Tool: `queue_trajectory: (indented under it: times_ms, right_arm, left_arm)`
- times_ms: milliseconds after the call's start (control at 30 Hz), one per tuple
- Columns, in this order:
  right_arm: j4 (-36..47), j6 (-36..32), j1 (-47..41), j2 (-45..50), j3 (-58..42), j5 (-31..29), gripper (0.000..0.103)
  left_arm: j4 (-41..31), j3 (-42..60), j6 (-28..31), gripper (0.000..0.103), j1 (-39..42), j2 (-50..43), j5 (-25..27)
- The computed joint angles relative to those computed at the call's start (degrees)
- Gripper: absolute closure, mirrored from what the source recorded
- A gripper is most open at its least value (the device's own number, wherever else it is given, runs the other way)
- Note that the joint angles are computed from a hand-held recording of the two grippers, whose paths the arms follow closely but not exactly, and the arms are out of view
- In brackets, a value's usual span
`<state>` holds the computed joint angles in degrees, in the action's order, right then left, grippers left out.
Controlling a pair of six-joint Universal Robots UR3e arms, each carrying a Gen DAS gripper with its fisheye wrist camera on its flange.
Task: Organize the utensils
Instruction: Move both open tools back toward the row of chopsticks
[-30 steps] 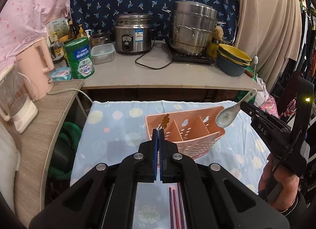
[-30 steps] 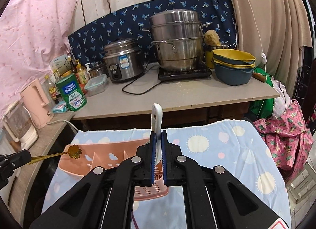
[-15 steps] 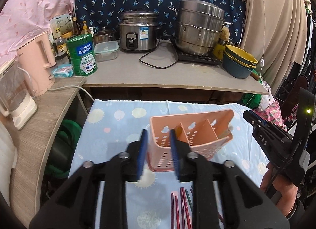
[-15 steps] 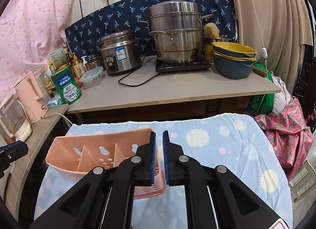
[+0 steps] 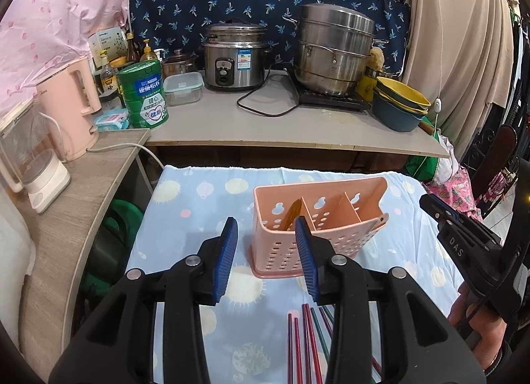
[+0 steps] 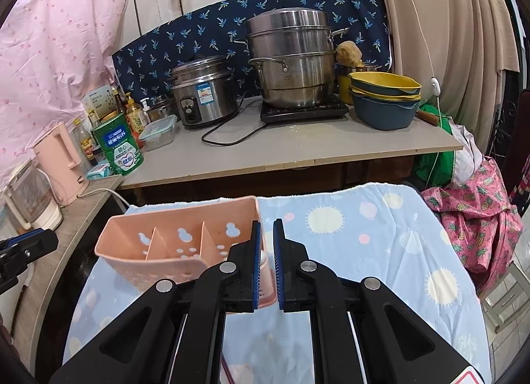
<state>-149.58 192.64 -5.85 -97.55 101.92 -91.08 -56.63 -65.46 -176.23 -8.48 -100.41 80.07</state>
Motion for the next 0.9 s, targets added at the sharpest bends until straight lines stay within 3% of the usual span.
queue_trajectory:
  times_ms: [333, 467, 900]
  right_arm:
    - [2.9, 2.5, 3.6, -13.6, 12.1, -1.5, 0.094]
    - [5.8, 4.1, 5.2, -20.7, 18.1, -2.2, 0.094]
    - [22.2, 9.0, 11.0, -43.7, 32.4, -6.3, 0.094]
  left_arm:
    - [0.5, -12.4, 0.9, 0.068, 0.8, 10.3, -0.7]
    - [1.0, -19.3, 1.9, 0.063, 1.0, 15.7, -0.7]
    - [0.8, -41.6, 3.8, 0.062, 0.9, 34.6, 0.8]
